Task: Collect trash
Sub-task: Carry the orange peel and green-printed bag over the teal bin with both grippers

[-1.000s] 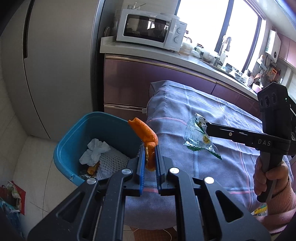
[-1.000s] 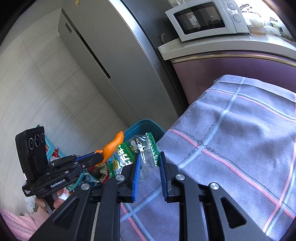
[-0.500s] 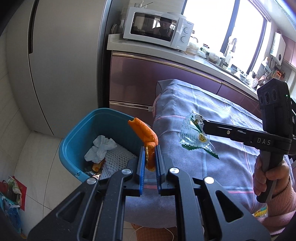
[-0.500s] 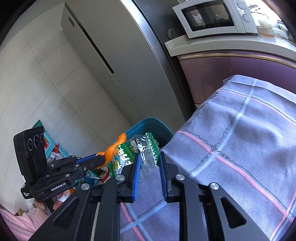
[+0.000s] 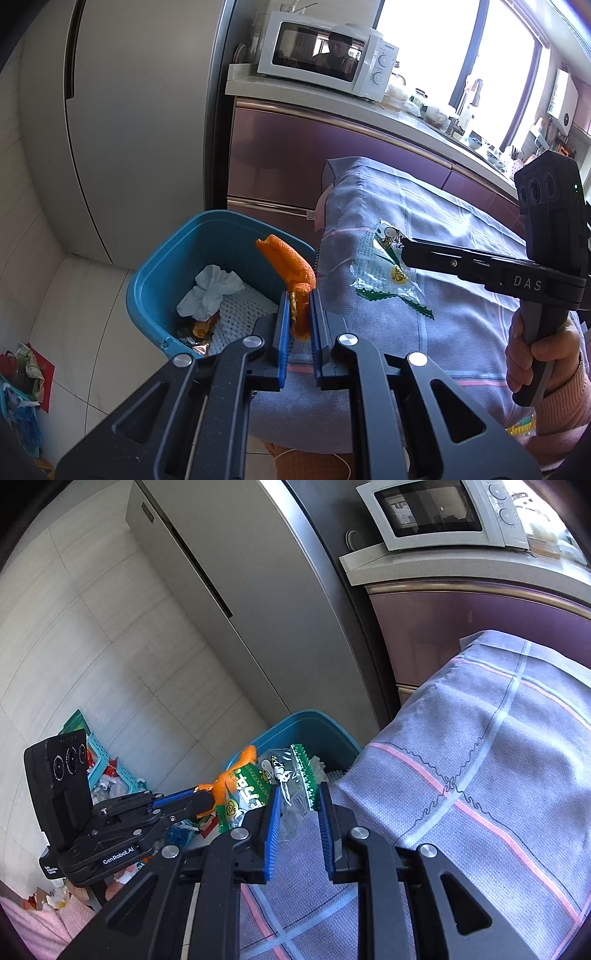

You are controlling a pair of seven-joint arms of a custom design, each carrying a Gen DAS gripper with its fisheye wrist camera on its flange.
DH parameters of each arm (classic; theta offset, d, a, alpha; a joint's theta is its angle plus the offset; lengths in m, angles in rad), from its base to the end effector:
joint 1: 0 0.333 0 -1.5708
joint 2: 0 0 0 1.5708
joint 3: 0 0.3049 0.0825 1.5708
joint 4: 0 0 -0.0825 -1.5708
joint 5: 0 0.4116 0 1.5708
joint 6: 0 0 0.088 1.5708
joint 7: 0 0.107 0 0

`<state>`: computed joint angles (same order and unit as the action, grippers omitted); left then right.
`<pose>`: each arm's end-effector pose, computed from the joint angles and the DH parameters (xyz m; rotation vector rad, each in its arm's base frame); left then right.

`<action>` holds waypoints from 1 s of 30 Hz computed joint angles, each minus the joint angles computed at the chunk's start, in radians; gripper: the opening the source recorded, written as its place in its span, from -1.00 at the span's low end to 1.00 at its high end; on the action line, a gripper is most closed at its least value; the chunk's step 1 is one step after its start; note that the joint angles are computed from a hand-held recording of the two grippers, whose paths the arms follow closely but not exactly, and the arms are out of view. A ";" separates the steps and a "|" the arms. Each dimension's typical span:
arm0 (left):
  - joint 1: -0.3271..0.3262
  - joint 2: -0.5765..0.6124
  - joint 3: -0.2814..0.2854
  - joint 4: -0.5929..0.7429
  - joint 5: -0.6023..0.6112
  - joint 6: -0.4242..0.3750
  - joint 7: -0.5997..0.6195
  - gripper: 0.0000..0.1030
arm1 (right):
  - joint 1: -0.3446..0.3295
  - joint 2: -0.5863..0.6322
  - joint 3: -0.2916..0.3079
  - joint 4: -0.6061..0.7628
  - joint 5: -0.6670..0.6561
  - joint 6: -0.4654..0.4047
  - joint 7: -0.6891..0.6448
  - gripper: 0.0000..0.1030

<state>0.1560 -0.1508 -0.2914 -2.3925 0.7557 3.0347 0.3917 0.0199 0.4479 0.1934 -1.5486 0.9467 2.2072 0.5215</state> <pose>0.5231 -0.1261 0.4213 -2.0249 1.4823 -0.8789 0.7112 0.1616 0.4111 -2.0377 0.9249 0.1724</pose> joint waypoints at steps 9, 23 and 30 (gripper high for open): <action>-0.003 0.005 0.014 0.001 0.016 -0.021 -0.023 -0.80 | 0.020 0.013 0.007 0.018 -0.027 0.007 0.009 -0.64; -0.020 0.030 0.051 0.010 0.019 -0.037 -0.034 -0.80 | 0.036 0.054 0.023 0.064 -0.083 0.019 0.054 -0.64; -0.033 0.042 0.068 0.016 0.031 -0.042 -0.050 -0.80 | 0.044 0.068 0.032 0.083 -0.108 0.031 0.071 -0.64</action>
<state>0.1234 -0.1091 -0.2237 -2.3766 0.7864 2.9923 0.3419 0.0635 0.5162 0.2253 -1.4658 0.8382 2.2383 0.5922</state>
